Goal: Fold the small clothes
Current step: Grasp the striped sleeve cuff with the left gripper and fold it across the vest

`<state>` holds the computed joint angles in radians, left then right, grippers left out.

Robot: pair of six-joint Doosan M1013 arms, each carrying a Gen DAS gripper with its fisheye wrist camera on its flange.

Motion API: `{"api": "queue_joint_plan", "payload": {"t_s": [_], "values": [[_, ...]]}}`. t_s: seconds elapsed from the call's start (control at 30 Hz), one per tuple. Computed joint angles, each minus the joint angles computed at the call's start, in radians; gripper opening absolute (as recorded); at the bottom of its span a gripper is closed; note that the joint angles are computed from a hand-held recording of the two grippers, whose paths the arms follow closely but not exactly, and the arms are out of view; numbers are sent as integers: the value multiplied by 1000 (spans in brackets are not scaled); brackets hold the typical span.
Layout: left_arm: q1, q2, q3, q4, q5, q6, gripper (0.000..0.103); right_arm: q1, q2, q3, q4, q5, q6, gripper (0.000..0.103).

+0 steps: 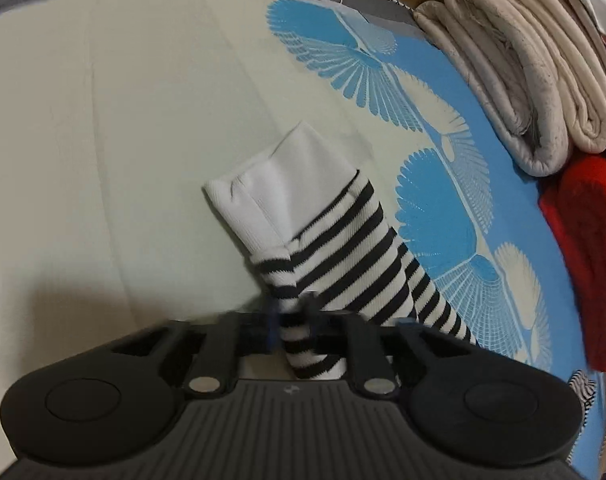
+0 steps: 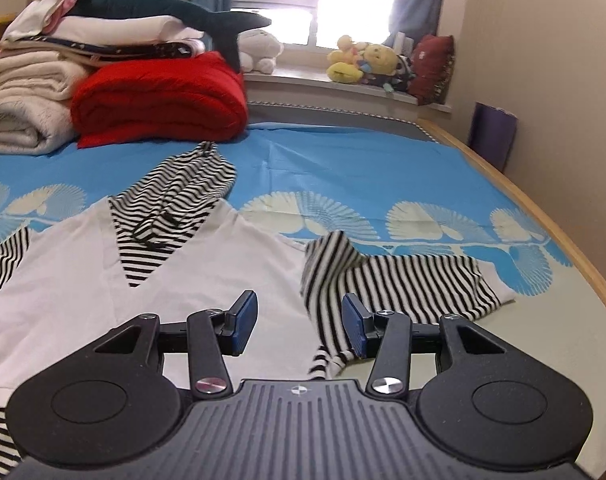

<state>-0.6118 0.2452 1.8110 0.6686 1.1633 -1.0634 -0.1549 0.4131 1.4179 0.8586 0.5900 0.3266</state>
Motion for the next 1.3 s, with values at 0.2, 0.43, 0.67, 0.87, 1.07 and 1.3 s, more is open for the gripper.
{"api": "queue_joint_plan", "payload": {"t_s": [0.2,0.43,0.67,0.87,1.07,1.3], "values": [[-23,31,-100,91,161,59,4,55,12,-30,-44,4,88,49],[-50,127,-308,226,250,315,4,111,65,-89,107,103,23,31],[-78,275,-572,267,130,613,4,126,117,-141,-19,133,179,21],[-77,377,-744,126,-300,902,12,100,203,-291,-138,298,389,24],[-56,443,-842,-30,-292,1110,24,80,276,-397,-189,405,628,27],[-10,483,-903,-121,92,1017,24,93,342,-462,-315,518,804,35]]}}
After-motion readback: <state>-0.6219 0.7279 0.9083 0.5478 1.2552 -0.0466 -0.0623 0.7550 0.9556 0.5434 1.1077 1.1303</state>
